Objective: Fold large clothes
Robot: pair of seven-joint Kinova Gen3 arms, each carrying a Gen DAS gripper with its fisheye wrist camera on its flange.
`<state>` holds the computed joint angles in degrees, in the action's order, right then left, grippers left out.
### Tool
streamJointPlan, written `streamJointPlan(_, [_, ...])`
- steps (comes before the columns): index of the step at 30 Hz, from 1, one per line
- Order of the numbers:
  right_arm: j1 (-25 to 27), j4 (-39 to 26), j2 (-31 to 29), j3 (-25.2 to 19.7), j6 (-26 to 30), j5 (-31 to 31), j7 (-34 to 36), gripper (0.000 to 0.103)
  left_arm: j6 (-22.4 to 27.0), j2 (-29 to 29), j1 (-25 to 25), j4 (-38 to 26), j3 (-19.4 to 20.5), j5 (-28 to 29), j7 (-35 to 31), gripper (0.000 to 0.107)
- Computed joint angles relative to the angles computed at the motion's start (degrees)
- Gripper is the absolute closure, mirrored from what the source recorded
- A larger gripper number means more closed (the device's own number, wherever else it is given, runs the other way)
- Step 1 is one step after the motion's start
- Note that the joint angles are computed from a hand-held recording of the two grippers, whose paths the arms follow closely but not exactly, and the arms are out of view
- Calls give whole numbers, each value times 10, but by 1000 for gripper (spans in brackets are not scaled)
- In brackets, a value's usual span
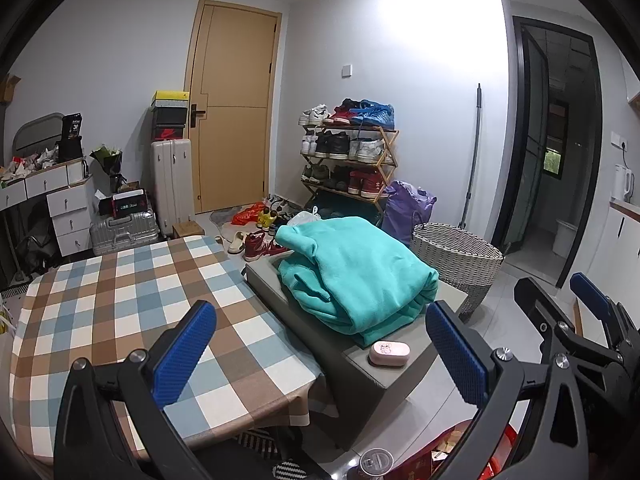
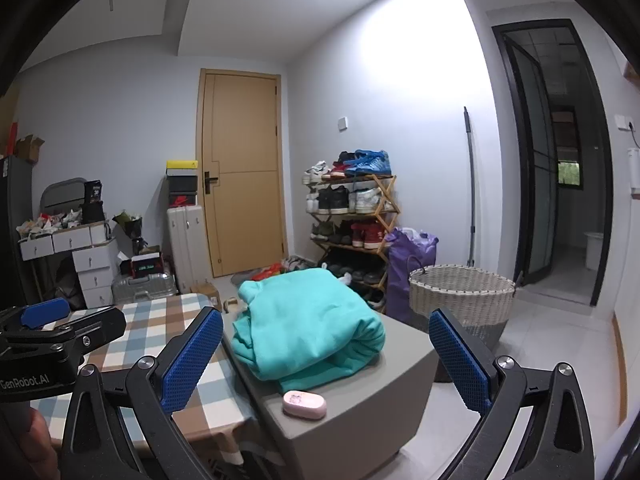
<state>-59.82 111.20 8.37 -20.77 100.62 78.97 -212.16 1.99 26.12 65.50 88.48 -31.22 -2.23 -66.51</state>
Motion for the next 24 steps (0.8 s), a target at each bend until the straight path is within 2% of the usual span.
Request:
streamJointPlan(11, [0,4,-3,-2,1,1,2,0,4,-1,-5,-3,8,-8,-2,6])
streamJointPlan(24, [3,8,-6,-3,-5,2,1,0,8,1,3,-5,0,-17,9,6])
